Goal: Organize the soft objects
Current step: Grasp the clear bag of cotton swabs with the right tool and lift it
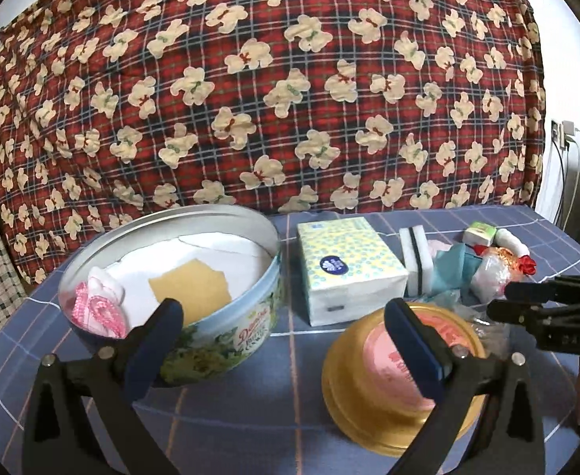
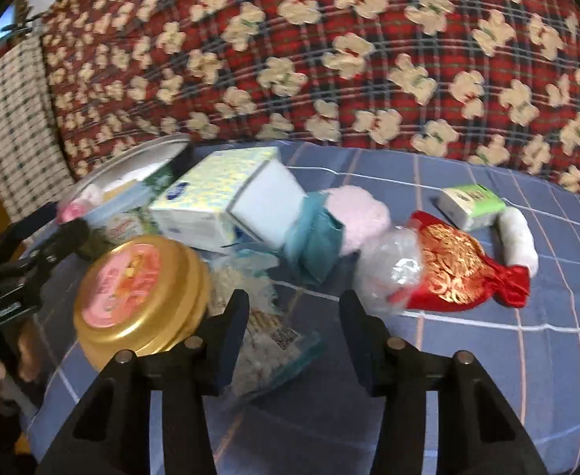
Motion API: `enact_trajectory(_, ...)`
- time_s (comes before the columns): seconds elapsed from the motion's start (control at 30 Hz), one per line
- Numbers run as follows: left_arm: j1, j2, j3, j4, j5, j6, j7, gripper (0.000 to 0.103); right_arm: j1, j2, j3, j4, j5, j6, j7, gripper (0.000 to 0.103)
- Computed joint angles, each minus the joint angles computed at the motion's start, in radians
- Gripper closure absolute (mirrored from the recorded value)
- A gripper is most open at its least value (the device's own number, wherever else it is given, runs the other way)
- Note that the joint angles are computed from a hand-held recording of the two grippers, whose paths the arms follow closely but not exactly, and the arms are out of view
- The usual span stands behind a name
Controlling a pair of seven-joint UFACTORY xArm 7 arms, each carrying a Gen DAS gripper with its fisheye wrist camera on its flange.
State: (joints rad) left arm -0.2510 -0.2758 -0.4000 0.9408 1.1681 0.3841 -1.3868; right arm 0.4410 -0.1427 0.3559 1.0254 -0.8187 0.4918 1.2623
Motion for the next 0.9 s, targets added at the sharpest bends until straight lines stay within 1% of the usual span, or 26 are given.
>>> enact_trajectory(0.1,-0.003,0.004,0.004,0.004,-0.014,0.002,-0.001,0.0,0.008,0.01,-0.005,0.014,0.023,-0.027,-0.051,0.052)
enact_trajectory(0.13,-0.006,0.008,0.008,0.005,-0.029,0.0,0.009,0.0,0.013,0.023,-0.004,0.03,0.038,-0.01,-0.081,0.052)
enact_trajectory(0.2,-0.009,0.012,0.015,0.005,-0.052,-0.003,0.027,0.0,0.036,0.055,-0.003,0.07,0.077,0.062,-0.162,0.052)
enact_trajectory(0.23,-0.008,0.013,0.015,0.005,-0.06,-0.001,0.031,0.0,0.048,0.065,-0.011,0.076,0.115,0.069,-0.217,0.052)
enact_trajectory(0.3,-0.004,0.01,0.018,0.0,-0.067,-0.01,0.029,0.0,0.064,0.064,-0.034,0.062,0.216,0.039,-0.308,0.052)
enact_trajectory(0.33,-0.002,0.01,0.019,-0.001,-0.072,-0.014,0.031,0.0,0.068,0.064,-0.038,0.057,0.24,0.041,-0.334,0.052)
enact_trajectory(0.37,0.0,0.011,0.018,-0.001,-0.076,-0.017,0.033,0.0,0.072,0.074,-0.036,0.069,0.243,0.068,-0.356,0.052)
enact_trajectory(0.43,0.001,0.015,0.017,0.001,-0.087,-0.019,0.043,0.0,0.077,0.087,-0.041,0.084,0.241,0.084,-0.385,0.052)
enact_trajectory(0.53,0.005,0.016,0.009,0.003,-0.079,-0.017,0.043,0.0,0.081,0.126,-0.061,0.122,0.325,0.085,-0.491,0.052)
enact_trajectory(0.57,0.005,0.017,0.007,0.004,-0.076,-0.015,0.044,0.0,0.084,0.141,-0.065,0.139,0.33,0.096,-0.513,0.052)
enact_trajectory(0.67,0.004,0.018,0.005,0.007,-0.067,-0.015,0.046,0.0,0.103,0.188,-0.075,0.19,0.325,0.142,-0.557,0.045)
enact_trajectory(0.73,0.004,0.017,0.005,0.007,-0.059,-0.019,0.043,0.0,0.115,0.195,-0.087,0.184,0.29,0.124,-0.538,0.045)
enact_trajectory(0.77,0.004,0.017,0.005,0.008,-0.055,-0.02,0.042,0.0,0.118,0.19,-0.092,0.175,0.283,0.108,-0.534,0.046)
enact_trajectory(0.8,0.005,0.017,0.004,0.009,-0.049,-0.022,0.039,0.0,0.118,0.185,-0.096,0.166,0.289,0.097,-0.534,0.049)
enact_trajectory(0.83,0.004,0.018,0.005,0.009,-0.047,-0.024,0.04,0.0,0.116,0.17,-0.098,0.146,0.314,0.076,-0.547,0.055)
enact_trajectory(0.9,0.001,0.021,0.008,0.011,-0.048,-0.03,0.048,0.0,0.116,0.144,-0.094,0.118,0.305,0.075,-0.549,0.057)
